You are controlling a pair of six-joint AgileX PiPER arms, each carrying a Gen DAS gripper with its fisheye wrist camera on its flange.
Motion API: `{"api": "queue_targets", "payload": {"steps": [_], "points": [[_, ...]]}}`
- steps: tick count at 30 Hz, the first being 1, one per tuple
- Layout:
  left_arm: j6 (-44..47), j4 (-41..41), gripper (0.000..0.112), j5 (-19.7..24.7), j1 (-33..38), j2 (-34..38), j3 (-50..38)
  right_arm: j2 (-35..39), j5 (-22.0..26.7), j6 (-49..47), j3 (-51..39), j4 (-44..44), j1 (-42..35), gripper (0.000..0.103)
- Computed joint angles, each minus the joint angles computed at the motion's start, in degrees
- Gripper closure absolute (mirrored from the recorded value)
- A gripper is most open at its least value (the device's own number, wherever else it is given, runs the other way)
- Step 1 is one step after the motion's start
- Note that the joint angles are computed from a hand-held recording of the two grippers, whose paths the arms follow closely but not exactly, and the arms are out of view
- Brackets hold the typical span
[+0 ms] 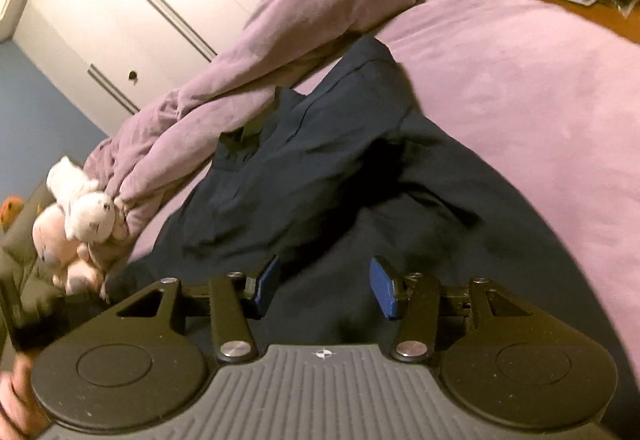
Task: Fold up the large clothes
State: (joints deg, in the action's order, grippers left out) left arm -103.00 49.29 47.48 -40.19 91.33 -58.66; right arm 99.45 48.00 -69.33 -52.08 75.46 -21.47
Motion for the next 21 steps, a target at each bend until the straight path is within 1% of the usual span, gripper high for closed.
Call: {"api": "queue_targets", "payload": {"steps": [3,4,5,6,7,8,9,10,11,12,13,14,15,16,17,18,20,21], "points": [[-1.8,2.9,0.096,-2.2,1.7,1.9,-0.1,4.8,-5.7,5.4,-5.4,2.0,4.2,0.053],[-1.7,3.6,0.096,-2.2,1.9,2.3,-0.5,6.3,-7.7,7.4,-7.1,1.4,5.2,0.054],[-1.5,5.0,0.097,-2.4,2.3,3.0,-1.2,7.7,-9.3,9.0,-8.6,0.9,5.8,0.058],[-1.5,6.3,0.098,-1.3,1.4,3.4,-2.1,9.1,-10.3,9.3,-10.2,1.1,6.3,0.068],[-1.8,8.8,0.098,-1.1,1.3,4.3,-2.9,10.1,-11.1,9.2,-11.3,0.9,6.7,0.073],[-1.9,11.0,0.098,-0.7,1.2,5.3,-3.8,10.5,-12.3,8.5,-11.8,1.0,7.2,0.083],[-1.8,12.3,0.098,-0.4,1.0,6.2,-4.8,10.2,-14.0,7.2,-11.5,1.5,7.7,0.088],[-1.8,13.8,0.098,-0.8,1.3,7.0,-5.7,9.3,-16.5,3.7,-10.4,4.1,8.1,0.089],[-1.9,14.8,0.098,-1.2,1.6,8.0,-6.8,8.6,-18.0,1.1,-9.3,6.5,8.1,0.089],[-0.8,14.8,0.097,-0.8,2.0,9.7,-8.7,8.5,-18.7,0.7,-9.0,7.1,8.1,0.089],[0.9,14.1,0.096,0.3,2.2,11.6,-10.9,8.8,-18.5,2.6,-9.2,5.5,7.9,0.088],[4.0,12.0,0.091,2.7,2.4,14.1,-14.2,8.6,-17.4,4.8,-9.3,3.2,7.4,0.088],[6.7,9.5,0.087,4.4,2.6,15.6,-16.5,7.6,-15.9,4.7,-8.4,2.3,6.6,0.085],[7.8,8.1,0.085,5.2,2.8,16.2,-17.4,6.2,-15.2,4.8,-7.8,0.8,6.0,0.081],[7.1,8.0,0.080,5.9,2.7,15.9,-16.9,3.9,-15.0,2.9,-6.0,0.2,5.2,0.073],[5.7,8.3,0.070,6.4,2.3,15.0,-15.5,2.1,-15.1,0.4,-4.8,0.6,4.6,0.071],[1.7,10.3,0.059,8.0,0.6,12.3,-11.5,-2.5,-17.1,-8.3,-0.8,4.4,4.6,0.071],[-1.0,11.7,0.057,8.7,-0.7,11.0,-9.3,-3.9,-18.1,-13.4,0.7,8.1,4.9,0.071]]}}
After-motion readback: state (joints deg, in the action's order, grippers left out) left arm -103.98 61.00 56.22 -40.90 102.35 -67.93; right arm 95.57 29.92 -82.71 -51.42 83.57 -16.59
